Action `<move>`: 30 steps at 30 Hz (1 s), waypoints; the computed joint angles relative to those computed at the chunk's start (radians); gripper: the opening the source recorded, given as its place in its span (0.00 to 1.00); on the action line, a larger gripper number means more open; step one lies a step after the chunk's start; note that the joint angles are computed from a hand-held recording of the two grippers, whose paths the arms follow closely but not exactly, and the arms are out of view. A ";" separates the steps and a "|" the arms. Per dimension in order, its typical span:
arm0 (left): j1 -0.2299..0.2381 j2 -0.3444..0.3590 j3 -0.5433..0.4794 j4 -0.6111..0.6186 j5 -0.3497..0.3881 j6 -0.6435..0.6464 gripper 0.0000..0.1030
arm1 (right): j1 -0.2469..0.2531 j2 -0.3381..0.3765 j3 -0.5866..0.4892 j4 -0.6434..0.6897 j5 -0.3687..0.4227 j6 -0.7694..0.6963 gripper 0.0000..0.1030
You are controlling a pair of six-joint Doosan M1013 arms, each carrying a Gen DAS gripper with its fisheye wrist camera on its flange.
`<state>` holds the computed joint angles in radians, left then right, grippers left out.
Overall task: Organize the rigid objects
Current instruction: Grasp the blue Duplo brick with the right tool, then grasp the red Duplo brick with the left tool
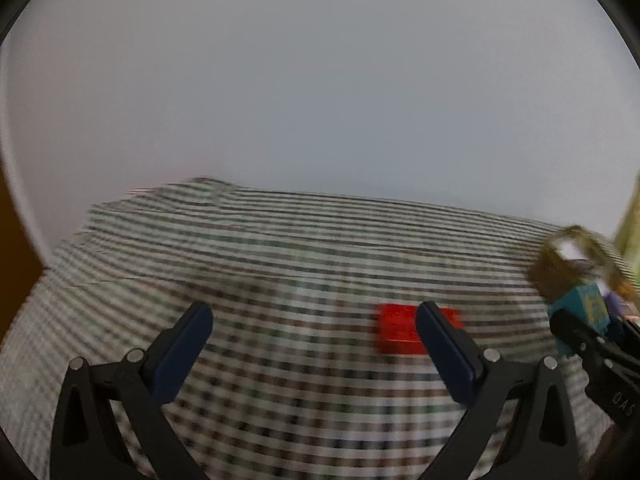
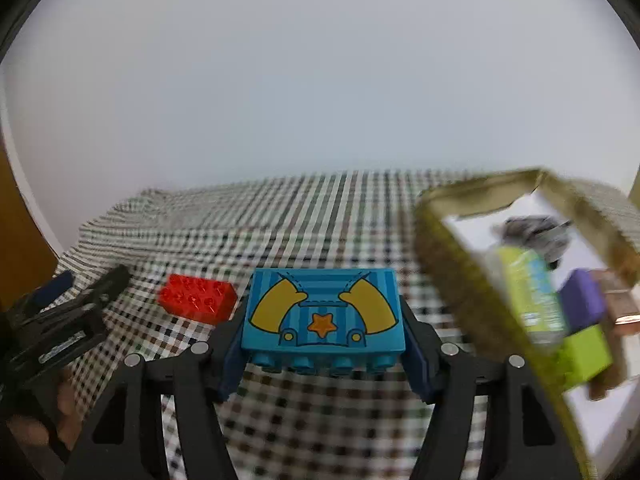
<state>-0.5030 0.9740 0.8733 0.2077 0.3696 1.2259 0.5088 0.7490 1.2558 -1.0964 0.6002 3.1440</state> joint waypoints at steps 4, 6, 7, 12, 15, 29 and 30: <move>-0.019 0.006 -0.024 -0.119 0.036 0.191 0.99 | 0.010 -0.037 0.073 -0.184 0.034 0.164 0.65; -0.033 0.034 -0.082 -0.085 0.100 0.207 0.99 | 0.012 -0.045 0.089 -0.231 0.048 0.207 0.65; -0.038 0.056 -0.127 -0.077 0.152 0.212 0.98 | 0.013 -0.047 0.093 -0.251 0.058 0.216 0.65; -0.050 0.182 -0.384 -0.077 0.448 0.195 0.82 | 0.006 -0.039 0.077 -0.243 0.047 0.204 0.65; -0.044 0.204 -0.425 -0.094 0.492 0.168 0.76 | 0.006 -0.039 0.074 -0.227 0.037 0.182 0.65; -0.044 0.020 -0.065 0.073 0.164 -0.122 0.62 | 0.022 -0.042 0.076 -0.292 0.076 0.230 0.65; -0.049 0.008 -0.041 0.122 0.137 -0.166 0.62 | 0.023 -0.043 0.080 -0.309 0.081 0.246 0.65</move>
<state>-0.5521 0.9817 0.8327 0.3295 0.5063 1.0604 0.5315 0.7063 1.3354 -1.4051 0.6807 3.3900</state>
